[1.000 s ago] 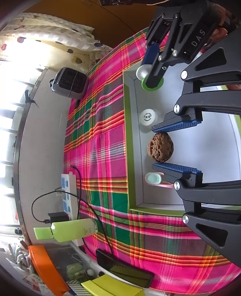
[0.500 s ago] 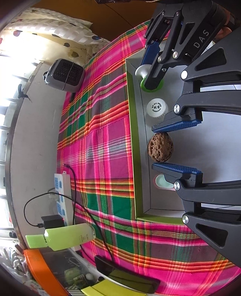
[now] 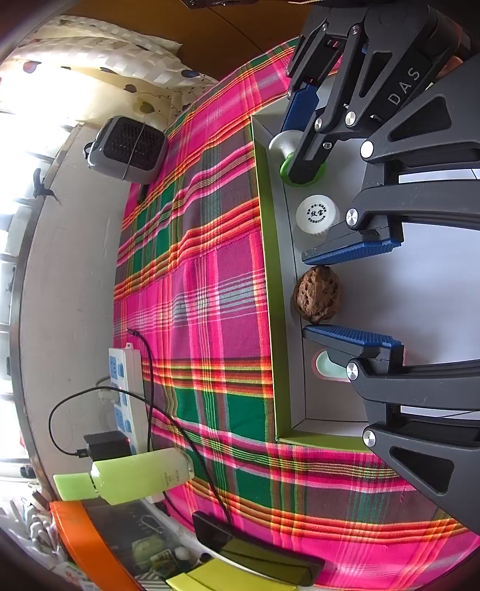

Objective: Organize objects
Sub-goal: 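Lift and carry the spool and walnut into the white box, then open both grippers to release the spool and walnut in the box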

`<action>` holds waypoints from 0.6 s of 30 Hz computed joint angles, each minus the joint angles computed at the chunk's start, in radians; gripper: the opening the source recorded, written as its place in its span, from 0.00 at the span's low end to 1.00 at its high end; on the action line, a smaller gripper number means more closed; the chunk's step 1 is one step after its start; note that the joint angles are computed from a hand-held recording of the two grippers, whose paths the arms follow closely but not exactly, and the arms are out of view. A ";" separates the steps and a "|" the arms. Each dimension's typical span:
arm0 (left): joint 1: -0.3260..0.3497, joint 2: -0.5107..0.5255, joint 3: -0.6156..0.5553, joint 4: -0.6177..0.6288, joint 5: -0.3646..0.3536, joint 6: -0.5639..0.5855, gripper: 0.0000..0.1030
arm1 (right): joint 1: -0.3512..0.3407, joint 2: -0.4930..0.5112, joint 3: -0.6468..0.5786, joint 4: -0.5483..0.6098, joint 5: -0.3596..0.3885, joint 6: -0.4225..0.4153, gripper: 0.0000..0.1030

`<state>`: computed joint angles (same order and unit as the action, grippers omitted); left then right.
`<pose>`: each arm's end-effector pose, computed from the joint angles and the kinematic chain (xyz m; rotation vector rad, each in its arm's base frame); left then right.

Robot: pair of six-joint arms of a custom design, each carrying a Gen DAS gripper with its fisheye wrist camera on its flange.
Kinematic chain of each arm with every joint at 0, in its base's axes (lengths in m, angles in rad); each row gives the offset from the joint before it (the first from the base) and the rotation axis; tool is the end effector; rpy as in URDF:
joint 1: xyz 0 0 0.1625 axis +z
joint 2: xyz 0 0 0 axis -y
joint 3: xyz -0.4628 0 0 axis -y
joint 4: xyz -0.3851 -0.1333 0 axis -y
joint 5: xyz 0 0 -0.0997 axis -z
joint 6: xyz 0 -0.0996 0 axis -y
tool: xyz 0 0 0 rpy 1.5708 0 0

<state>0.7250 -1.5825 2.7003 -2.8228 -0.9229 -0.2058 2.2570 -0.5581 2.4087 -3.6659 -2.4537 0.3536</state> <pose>-0.0758 -0.3255 0.2136 0.7578 2.4720 -0.5859 0.2959 -0.2724 0.0002 0.2562 -2.3566 0.8079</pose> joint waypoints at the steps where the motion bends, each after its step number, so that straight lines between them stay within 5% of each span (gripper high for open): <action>1: 0.000 0.001 0.000 0.001 0.001 0.001 0.31 | 0.000 0.000 0.000 0.001 0.000 0.001 0.34; 12: -0.003 0.000 0.000 0.004 0.007 0.003 0.36 | -0.001 0.001 0.004 -0.019 -0.005 0.002 0.34; 18: 0.000 -0.010 -0.001 0.011 0.008 0.000 0.42 | 0.004 0.000 0.010 -0.019 -0.012 0.017 0.43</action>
<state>0.7251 -1.5926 2.6995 -2.8114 -0.9151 -0.2056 2.2614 -0.5581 2.4183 -3.6848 -2.4659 0.3706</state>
